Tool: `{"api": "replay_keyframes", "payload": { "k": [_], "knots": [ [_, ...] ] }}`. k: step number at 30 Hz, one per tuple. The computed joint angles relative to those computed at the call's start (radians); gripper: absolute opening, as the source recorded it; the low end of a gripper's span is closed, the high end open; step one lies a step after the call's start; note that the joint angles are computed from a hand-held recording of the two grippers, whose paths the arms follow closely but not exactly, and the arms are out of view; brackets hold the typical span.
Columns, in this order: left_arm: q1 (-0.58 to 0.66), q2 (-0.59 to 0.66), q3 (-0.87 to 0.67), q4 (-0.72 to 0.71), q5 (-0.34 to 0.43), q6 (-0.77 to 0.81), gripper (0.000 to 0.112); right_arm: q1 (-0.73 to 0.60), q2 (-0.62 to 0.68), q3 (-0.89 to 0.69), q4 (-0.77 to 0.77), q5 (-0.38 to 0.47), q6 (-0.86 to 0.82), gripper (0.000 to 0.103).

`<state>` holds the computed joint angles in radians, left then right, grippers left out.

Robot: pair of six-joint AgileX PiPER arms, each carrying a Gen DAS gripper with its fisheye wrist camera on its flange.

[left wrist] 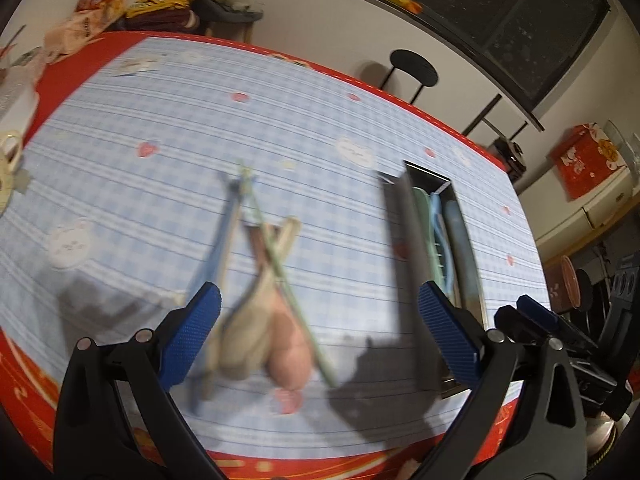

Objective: Organize utensils
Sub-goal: 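Move both grippers back to the utensil pile, then grasp a blue chopstick with the left gripper while the right grasps a green chopstick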

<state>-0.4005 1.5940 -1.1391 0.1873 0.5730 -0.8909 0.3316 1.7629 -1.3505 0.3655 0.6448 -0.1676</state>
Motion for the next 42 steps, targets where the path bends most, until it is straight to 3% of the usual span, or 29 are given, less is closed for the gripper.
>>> {"api": "replay_keyframes", "payload": {
  "k": [13,19,25,31,34,39,42],
  "knots": [
    [0.211,-0.108,0.178,-0.177,0.019,0.343,0.097,0.195,0.073,-0.076,-0.143,-0.002,0.252,0.097],
    [0.282,-0.083,0.210,-0.253,0.024,0.497,0.097,0.250,0.148,-0.166,-0.238,0.070,0.368,0.097],
    [0.339,-0.043,0.209,-0.329,0.022,0.642,0.097,0.274,0.230,-0.260,-0.243,0.131,0.371,0.097],
    [0.405,-0.006,0.199,-0.460,0.016,0.798,0.095,0.295,0.311,-0.369,-0.196,0.186,0.274,0.080],
    [0.418,0.011,0.182,-0.468,0.023,0.823,0.087,0.294,0.348,-0.415,-0.163,0.212,0.238,0.075],
    [0.411,0.044,0.152,-0.482,0.036,0.887,0.052,0.299,0.421,-0.517,-0.170,0.280,0.228,0.048],
    [0.407,0.059,0.142,-0.533,0.037,0.958,0.040,0.299,0.459,-0.568,-0.158,0.311,0.219,0.036]
  ]
}}
